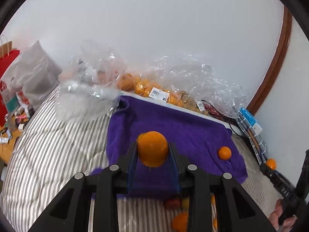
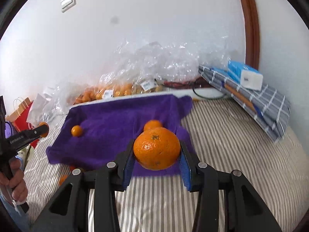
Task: Organize fruits
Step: 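Open the left tool on the towel while the right tool releases its mandarin beside it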
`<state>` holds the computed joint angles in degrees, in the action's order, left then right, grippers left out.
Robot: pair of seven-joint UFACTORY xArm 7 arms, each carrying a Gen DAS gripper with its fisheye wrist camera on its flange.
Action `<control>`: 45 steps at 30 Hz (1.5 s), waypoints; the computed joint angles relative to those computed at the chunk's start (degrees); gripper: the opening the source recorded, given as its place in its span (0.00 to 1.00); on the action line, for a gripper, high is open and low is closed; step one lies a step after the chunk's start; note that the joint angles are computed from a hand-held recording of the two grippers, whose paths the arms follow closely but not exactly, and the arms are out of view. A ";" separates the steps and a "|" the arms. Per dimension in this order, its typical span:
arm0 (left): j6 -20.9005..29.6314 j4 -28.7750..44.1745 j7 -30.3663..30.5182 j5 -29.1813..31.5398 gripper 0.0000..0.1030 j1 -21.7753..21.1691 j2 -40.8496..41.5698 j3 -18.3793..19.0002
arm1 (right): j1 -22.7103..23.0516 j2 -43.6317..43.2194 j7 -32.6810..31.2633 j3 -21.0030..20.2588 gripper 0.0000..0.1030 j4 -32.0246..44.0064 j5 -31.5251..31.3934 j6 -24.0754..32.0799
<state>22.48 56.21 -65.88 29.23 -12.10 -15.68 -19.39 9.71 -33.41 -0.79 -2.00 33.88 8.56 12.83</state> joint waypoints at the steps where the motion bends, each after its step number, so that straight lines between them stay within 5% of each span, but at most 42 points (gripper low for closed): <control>1: -0.86 0.53 -0.84 0.81 0.29 0.70 1.24 -0.16 | -0.46 1.20 0.39 0.51 0.41 1.15 -0.34 0.12; 8: -3.86 0.59 -1.87 2.48 0.29 -0.12 5.76 2.05 | 5.69 8.99 -4.29 -4.37 0.41 5.49 5.01 -3.28; 13: -1.61 0.77 -3.94 6.70 0.29 -0.63 6.62 2.55 | 9.40 13.34 -8.97 -7.36 0.41 7.84 11.49 -2.42; 17: -3.39 0.25 -2.86 3.99 0.29 -2.11 7.42 4.13 | 6.90 15.56 -9.31 -4.68 0.41 8.56 13.03 -1.97; 24: -2.19 1.88 -2.01 5.28 0.29 -3.66 9.19 4.45 | 8.45 18.36 -15.04 -5.67 0.41 9.74 22.29 -0.53; 27: -1.35 2.67 -0.76 4.88 0.29 -4.58 9.98 4.80 | 4.26 18.65 -11.65 -0.76 0.41 8.84 17.06 -2.65; 32: 0.13 3.42 -0.41 5.35 0.29 -5.53 10.51 5.43 | 2.63 18.91 -9.11 1.04 0.41 8.54 12.48 -2.97; 38: 1.22 3.87 -0.60 6.40 0.29 -6.05 10.83 5.68 | 6.24 18.63 -12.04 -2.82 0.44 8.47 16.81 -3.39; 45: 2.02 4.40 -0.50 7.23 0.29 -6.59 11.29 6.06 | 4.92 16.44 -11.03 -0.25 0.49 5.88 13.07 -7.52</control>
